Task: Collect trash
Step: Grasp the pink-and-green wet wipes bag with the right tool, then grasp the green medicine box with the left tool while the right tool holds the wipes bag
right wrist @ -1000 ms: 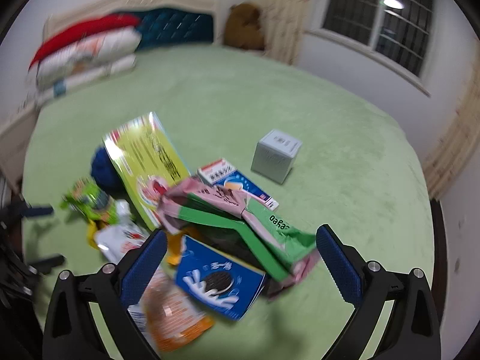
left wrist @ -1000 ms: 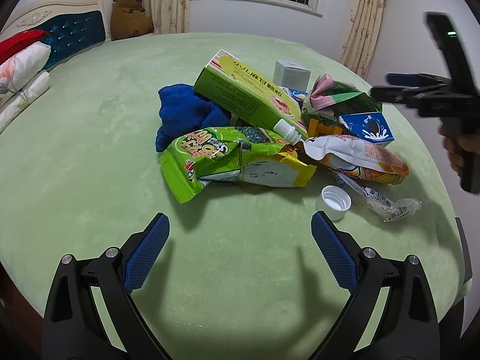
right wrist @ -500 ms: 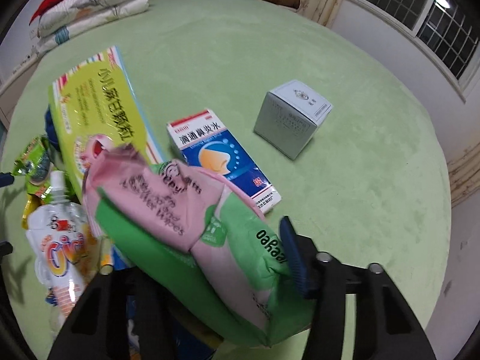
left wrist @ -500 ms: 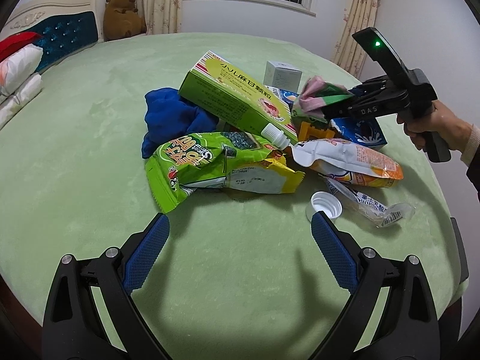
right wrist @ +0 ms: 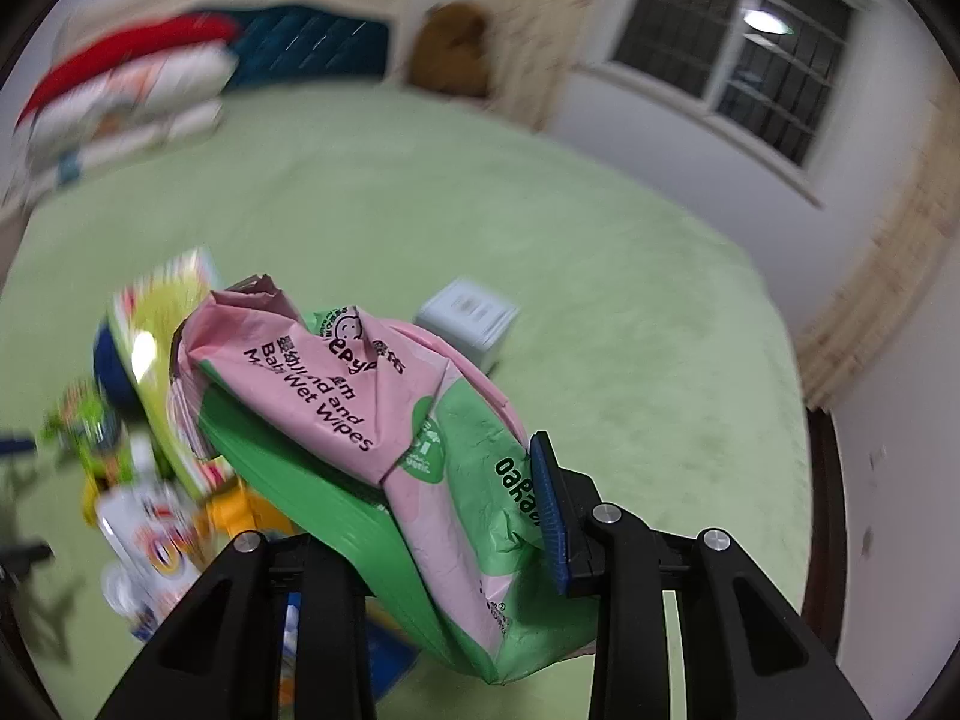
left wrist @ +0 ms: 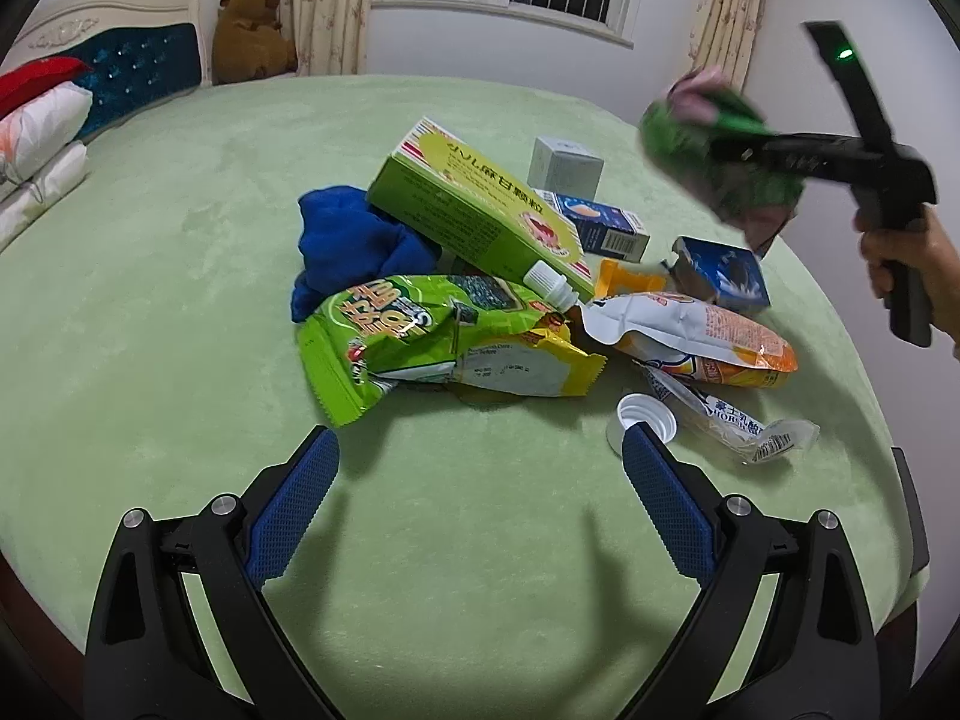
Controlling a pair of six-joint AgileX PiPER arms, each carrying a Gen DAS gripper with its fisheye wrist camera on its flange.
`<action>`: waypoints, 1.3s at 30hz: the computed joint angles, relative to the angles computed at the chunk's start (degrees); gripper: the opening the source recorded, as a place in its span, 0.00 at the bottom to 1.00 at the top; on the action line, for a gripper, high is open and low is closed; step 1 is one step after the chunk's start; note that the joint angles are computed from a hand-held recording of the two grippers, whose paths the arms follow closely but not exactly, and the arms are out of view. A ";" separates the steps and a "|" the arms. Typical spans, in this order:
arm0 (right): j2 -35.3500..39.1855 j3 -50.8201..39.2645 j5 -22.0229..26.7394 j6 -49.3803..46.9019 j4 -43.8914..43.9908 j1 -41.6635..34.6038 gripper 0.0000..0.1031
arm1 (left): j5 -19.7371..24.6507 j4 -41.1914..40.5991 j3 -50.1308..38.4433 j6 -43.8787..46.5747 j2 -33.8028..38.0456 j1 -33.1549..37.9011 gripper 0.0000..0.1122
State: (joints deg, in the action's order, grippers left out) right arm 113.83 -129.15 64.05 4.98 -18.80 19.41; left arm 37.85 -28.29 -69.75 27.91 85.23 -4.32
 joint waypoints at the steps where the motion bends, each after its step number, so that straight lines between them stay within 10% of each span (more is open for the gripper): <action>1: -3.58 4.62 -2.68 4.39 -1.89 0.52 0.31 | -0.18 -0.53 0.34 0.60 -0.25 0.24 0.83; 7: -27.64 35.78 -14.34 29.17 -12.76 9.42 0.32 | 3.66 -7.80 -0.85 9.18 -0.89 5.17 0.83; 19: -43.40 67.87 -10.31 75.63 -30.93 36.66 0.32 | 28.41 -18.07 -29.47 6.72 14.45 11.94 0.83; 39: -49.46 77.83 -15.62 84.21 -35.64 37.30 0.33 | 20.72 -10.01 -46.34 -21.74 32.34 -0.66 0.83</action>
State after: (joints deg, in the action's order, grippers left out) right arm 64.38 -51.33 48.43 89.19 -54.44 56.71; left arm 58.57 -38.30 -116.08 6.17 117.57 -4.99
